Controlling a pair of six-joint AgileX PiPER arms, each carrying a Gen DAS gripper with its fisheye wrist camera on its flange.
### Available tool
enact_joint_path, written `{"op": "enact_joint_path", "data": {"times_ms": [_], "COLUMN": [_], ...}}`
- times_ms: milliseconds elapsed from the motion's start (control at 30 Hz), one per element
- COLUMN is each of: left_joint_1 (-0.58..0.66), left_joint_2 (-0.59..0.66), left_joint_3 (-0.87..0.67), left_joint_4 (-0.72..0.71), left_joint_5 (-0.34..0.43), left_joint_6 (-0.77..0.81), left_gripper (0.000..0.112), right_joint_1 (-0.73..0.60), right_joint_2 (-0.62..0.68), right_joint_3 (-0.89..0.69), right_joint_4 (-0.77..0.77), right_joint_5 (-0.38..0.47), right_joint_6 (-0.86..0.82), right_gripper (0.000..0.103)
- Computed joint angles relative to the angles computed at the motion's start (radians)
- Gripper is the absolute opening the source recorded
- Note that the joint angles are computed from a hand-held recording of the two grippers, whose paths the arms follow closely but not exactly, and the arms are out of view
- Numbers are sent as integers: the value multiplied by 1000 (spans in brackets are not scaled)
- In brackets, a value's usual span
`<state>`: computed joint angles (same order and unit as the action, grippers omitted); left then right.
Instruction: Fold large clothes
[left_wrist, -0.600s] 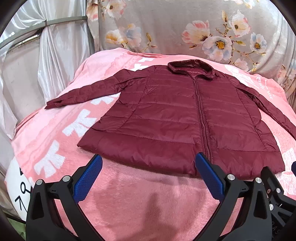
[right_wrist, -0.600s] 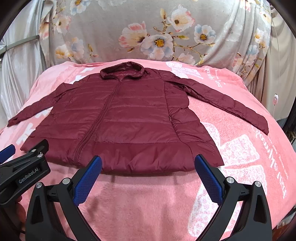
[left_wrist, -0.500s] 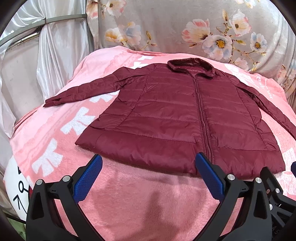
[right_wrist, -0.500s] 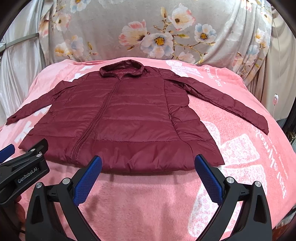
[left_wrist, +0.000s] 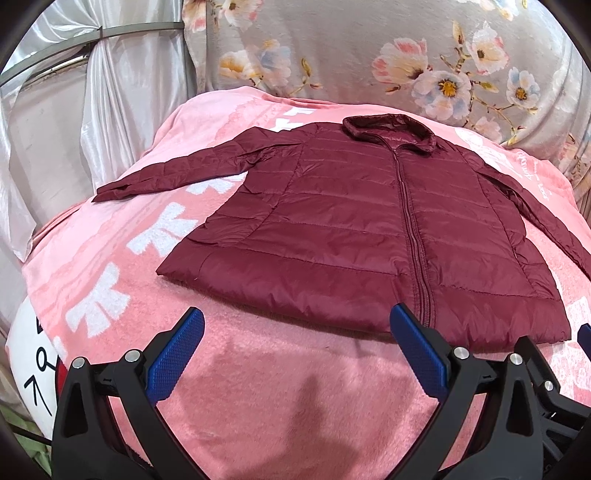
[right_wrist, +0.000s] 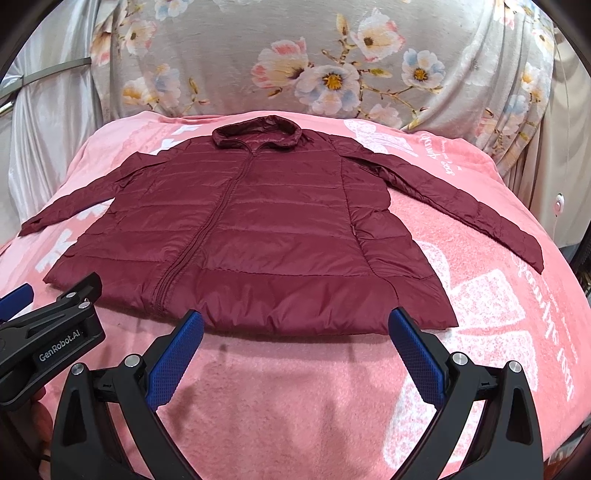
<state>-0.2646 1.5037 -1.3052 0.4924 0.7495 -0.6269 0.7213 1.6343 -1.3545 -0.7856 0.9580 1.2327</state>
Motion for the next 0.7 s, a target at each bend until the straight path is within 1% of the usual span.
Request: {"op": "enact_joint_path", "data": {"times_ms": [100, 133, 267, 300, 400, 433, 500, 600, 700], "left_joint_1": [2, -1, -3, -6, -4, 0, 0, -9, -19], "left_joint_2": [-6, -12, -27, -26, -26, -14, -6, 13, 24], "left_joint_3": [1, 20, 38, 30, 24, 1, -12, -42, -48], "left_joint_4": [-15, 28, 46, 29, -1, -52, -88, -113, -88], "left_joint_5": [6, -22, -34, -20, -14, 11, 24, 63, 71], "left_joint_6": [7, -23, -30, -21, 6, 33, 53, 71, 64], "left_gripper": [98, 98, 98, 98, 98, 98, 98, 98, 98], "right_joint_1": [8, 9, 11, 12, 10, 10, 7, -1, -8], "right_joint_2": [-8, -11, -22, -25, -28, -28, -31, -36, -34], "right_joint_3": [11, 17, 34, 38, 46, 48, 57, 66, 72], "right_joint_4": [-5, -8, -13, -16, -21, -22, -22, -19, -15], "right_joint_5": [-3, -5, -9, -9, -10, -9, -12, -17, -25], "right_joint_6": [9, 14, 29, 34, 43, 48, 56, 59, 61], "right_gripper": [98, 98, 98, 98, 98, 98, 98, 98, 98]}}
